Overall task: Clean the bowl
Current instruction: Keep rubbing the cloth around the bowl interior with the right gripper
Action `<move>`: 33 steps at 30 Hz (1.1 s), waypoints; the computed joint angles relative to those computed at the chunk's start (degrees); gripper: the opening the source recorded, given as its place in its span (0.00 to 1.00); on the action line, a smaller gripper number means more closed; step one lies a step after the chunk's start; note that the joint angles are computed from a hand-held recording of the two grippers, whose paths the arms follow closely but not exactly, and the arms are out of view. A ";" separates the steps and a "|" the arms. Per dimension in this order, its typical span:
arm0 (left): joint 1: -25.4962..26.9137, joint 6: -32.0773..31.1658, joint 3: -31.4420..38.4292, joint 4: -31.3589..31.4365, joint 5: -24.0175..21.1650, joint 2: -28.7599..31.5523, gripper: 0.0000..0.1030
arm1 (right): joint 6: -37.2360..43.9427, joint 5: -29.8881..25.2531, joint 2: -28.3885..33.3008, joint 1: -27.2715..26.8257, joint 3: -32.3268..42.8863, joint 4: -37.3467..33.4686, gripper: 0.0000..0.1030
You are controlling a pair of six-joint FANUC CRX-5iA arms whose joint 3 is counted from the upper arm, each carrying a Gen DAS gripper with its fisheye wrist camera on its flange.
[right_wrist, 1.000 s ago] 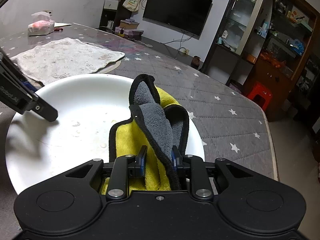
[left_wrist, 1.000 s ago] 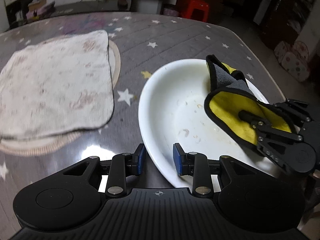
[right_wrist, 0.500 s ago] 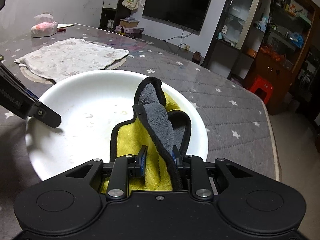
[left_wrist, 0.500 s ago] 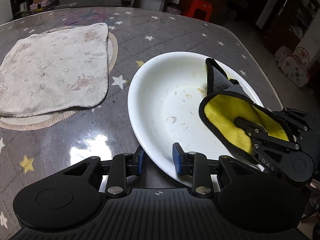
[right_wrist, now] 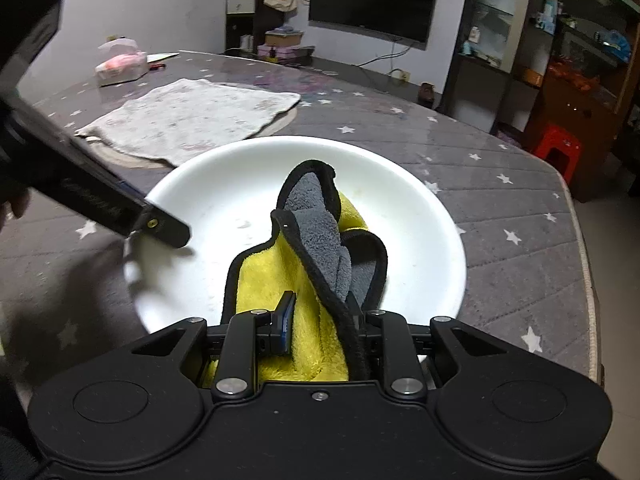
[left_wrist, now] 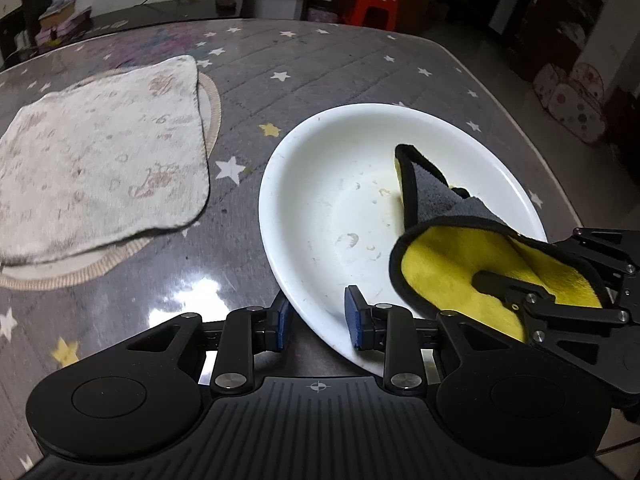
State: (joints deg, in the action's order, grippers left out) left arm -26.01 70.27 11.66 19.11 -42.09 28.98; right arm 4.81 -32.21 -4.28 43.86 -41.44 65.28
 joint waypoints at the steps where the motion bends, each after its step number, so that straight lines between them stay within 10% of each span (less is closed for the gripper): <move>1: -0.01 -0.31 0.15 -0.07 0.01 0.09 0.28 | 0.14 -0.10 -0.10 -0.01 -0.09 -0.05 0.24; 33: 0.03 -3.50 8.80 -1.42 -3.13 5.65 0.29 | -8.17 0.40 4.84 -10.62 -0.80 19.63 0.23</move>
State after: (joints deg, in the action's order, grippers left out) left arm -25.98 66.77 20.46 17.69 -45.22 34.63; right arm -3.36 -31.81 0.57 33.24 -42.24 84.91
